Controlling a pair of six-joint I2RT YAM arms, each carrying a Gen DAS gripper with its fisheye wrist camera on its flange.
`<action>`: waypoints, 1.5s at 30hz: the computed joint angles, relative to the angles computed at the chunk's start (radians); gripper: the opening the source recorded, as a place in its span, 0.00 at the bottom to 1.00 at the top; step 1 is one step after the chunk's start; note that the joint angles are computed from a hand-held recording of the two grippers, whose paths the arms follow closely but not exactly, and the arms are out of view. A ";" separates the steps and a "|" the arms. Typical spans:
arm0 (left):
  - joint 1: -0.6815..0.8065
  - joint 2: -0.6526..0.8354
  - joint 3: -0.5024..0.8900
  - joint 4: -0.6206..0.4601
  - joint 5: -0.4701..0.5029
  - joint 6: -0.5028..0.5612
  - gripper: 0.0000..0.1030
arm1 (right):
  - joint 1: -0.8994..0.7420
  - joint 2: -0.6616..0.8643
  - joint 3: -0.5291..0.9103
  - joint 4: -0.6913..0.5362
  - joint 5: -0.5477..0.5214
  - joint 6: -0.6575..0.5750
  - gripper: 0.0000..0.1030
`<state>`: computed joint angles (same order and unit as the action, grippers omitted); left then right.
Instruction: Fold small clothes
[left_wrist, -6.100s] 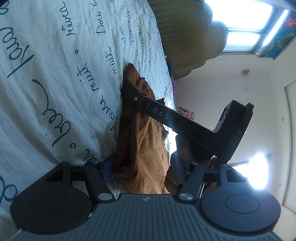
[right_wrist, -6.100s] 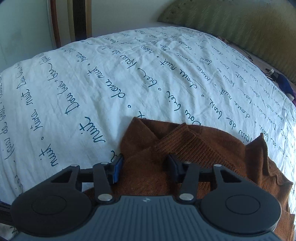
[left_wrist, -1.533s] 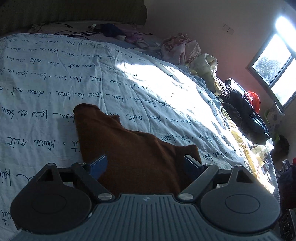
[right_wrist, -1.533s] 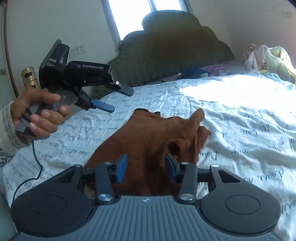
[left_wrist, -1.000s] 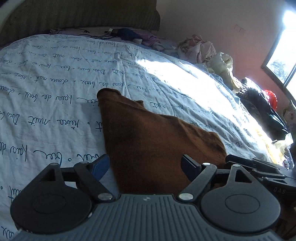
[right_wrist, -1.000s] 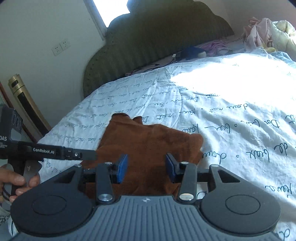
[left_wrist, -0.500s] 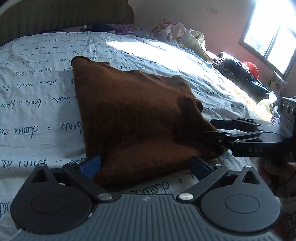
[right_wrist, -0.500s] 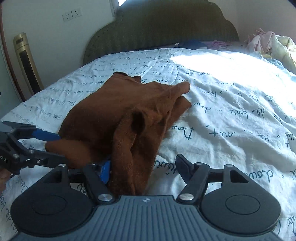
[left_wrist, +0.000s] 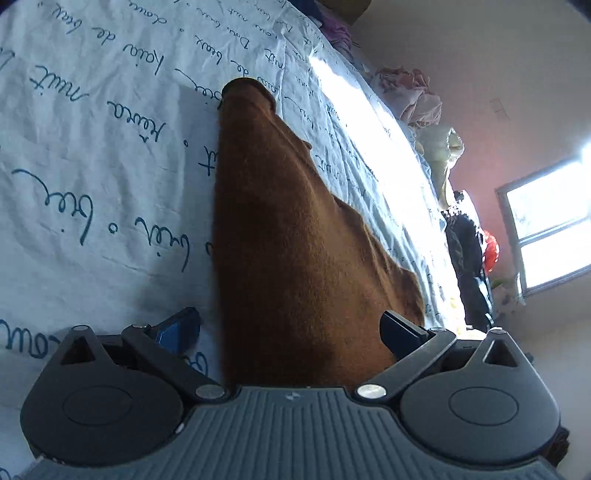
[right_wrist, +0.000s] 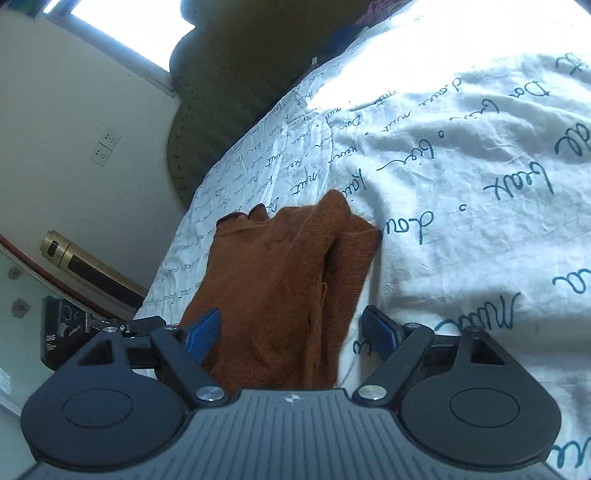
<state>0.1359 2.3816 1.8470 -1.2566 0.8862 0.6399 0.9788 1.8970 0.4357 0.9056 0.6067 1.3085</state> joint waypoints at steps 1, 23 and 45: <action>-0.002 0.024 0.034 -0.049 0.010 0.013 0.86 | 0.000 0.009 0.022 -0.009 0.008 -0.014 0.78; -0.103 -0.410 -0.355 0.548 -0.157 -0.098 0.26 | 0.018 -0.016 0.619 -0.861 0.205 -0.250 0.29; 0.047 -0.052 -0.081 0.047 -0.056 0.032 0.37 | 0.071 -0.038 0.204 -0.449 0.070 -0.061 0.84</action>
<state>0.1831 2.3300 1.7661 -1.2100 0.8301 0.6720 1.0500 1.8589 0.6402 0.4569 0.6770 1.2471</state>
